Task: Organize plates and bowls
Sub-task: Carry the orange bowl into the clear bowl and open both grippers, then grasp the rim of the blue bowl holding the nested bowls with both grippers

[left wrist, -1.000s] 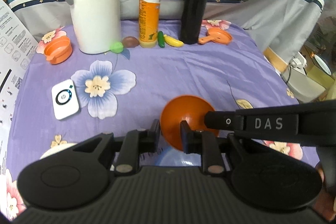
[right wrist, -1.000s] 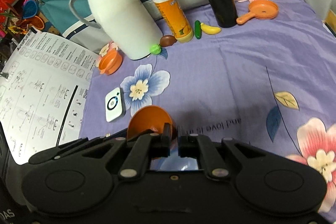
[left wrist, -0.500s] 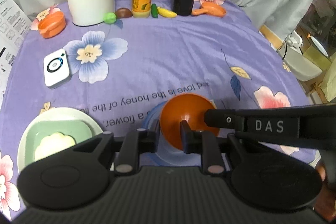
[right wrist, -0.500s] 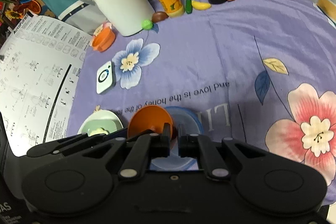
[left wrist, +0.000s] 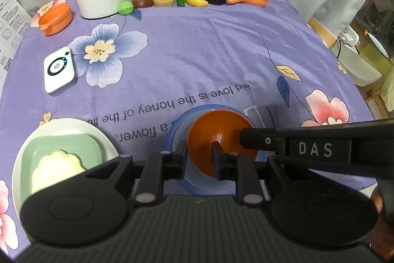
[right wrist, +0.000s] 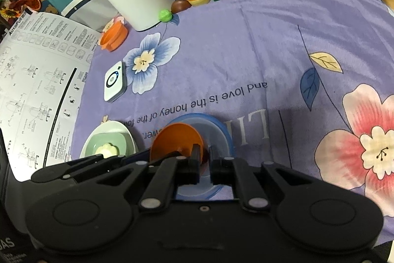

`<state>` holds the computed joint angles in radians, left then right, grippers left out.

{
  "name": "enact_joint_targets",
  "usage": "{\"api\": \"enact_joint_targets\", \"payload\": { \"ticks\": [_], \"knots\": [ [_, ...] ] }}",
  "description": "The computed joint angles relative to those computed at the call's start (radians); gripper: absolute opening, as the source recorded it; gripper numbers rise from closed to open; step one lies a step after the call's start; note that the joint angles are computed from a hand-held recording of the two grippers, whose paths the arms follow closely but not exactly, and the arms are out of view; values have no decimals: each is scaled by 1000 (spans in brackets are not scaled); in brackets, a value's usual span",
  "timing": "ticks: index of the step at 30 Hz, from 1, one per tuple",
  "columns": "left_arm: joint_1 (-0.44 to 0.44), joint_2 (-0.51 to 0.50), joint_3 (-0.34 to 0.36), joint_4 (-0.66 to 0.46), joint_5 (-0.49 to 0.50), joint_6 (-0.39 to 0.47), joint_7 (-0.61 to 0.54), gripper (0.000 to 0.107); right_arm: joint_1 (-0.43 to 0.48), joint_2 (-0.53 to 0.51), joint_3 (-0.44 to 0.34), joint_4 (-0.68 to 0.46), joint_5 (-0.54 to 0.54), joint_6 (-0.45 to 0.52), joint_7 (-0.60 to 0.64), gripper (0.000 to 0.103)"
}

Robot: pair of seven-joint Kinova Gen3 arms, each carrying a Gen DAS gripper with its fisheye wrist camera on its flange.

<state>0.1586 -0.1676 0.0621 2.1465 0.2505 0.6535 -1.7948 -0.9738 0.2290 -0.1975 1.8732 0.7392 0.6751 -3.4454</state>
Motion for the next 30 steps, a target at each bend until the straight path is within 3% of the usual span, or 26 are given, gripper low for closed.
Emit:
{"api": "enact_joint_targets", "payload": {
  "ticks": [2,4,5,6,9,12,13,19,30],
  "knots": [
    [-1,-4,5,4,-7,-10,7,26,4,-1,3,8,4,-22,-9,10],
    [-6,-16,7,11,-19,-22,19,40,3,-5,8,16,12,-34,-29,16],
    [-2,-25,-2,16,-20,-29,20,56,-1,-10,12,25,25,-41,-49,21],
    [-12,-39,8,23,-34,-41,38,64,6,-19,6,38,45,-55,-76,36],
    [-8,-72,-13,36,-39,-56,33,81,-11,-37,9,50,92,-44,-118,52],
    [-11,-100,-33,51,-30,-70,24,100,-18,-53,-9,56,145,-7,-167,80],
    [-10,-108,-40,56,-27,-74,17,102,-21,-55,-18,54,159,13,-176,87],
    [-8,-132,-75,69,-2,-63,-23,103,-13,-77,-64,68,188,66,-220,103],
    [-12,-162,-78,104,-6,-75,-48,103,-27,-75,-103,106,219,112,-363,103]
  ]
}}
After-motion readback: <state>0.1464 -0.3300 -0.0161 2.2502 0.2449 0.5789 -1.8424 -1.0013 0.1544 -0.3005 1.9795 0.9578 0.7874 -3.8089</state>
